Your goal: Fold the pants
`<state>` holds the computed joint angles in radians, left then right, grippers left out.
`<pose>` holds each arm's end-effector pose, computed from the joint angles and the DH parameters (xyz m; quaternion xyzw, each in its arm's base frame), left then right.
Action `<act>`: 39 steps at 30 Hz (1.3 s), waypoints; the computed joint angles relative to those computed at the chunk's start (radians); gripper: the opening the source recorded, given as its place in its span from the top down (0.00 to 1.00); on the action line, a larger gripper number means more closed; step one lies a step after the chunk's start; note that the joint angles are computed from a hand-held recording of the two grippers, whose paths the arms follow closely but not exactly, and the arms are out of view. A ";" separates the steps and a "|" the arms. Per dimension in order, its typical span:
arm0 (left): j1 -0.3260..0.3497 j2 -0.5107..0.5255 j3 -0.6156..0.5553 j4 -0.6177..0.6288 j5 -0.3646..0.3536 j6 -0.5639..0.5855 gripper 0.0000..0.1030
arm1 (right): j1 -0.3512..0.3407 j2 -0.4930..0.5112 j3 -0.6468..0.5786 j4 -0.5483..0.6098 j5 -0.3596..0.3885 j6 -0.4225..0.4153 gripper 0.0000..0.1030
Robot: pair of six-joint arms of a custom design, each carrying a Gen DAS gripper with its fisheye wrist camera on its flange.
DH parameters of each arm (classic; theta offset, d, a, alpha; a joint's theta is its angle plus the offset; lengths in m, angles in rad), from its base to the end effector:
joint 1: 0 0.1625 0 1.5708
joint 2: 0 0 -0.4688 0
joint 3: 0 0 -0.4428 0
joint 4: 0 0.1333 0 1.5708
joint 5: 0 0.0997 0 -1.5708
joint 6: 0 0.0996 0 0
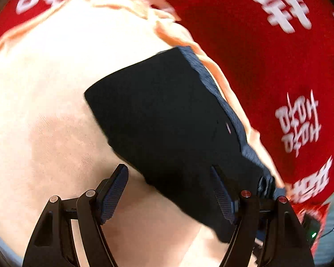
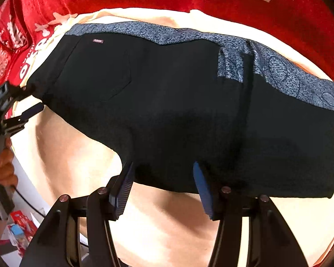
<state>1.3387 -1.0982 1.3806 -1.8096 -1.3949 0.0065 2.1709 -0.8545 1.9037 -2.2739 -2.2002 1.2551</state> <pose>-0.0221 -0.7490 0.3542 0.1204 0.9886 0.0117 0.0897 0.3976 -0.4488 0.0226 -0.2508 -0.9040 0.1458 0.3139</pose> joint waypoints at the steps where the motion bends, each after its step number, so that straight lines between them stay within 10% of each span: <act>1: 0.012 0.006 -0.014 0.003 -0.024 -0.007 0.26 | 0.001 -0.002 0.001 0.006 0.000 -0.002 0.44; 13: -0.004 -0.002 0.068 -0.155 -0.144 0.002 0.26 | -0.003 0.018 -0.021 0.023 -0.011 -0.007 0.43; 20: -0.054 0.010 0.114 -0.194 0.036 -0.008 0.29 | -0.011 0.017 -0.036 0.037 0.004 -0.014 0.42; 24: -0.113 -0.005 0.161 -0.230 0.224 0.050 0.66 | -0.005 -0.002 -0.069 0.072 0.010 -0.013 0.42; 31: -0.243 -0.090 0.424 -0.612 0.459 0.522 0.70 | -0.059 -0.047 -0.157 0.003 0.054 -0.155 0.42; 39: -0.278 -0.118 0.551 -0.848 0.497 0.842 0.70 | -0.168 0.135 -0.518 0.049 0.304 -0.476 0.24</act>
<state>1.0608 -1.2163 1.9318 -2.6580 -0.8974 0.8486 2.0033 -0.7195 1.3861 -2.2251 -1.8959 0.7788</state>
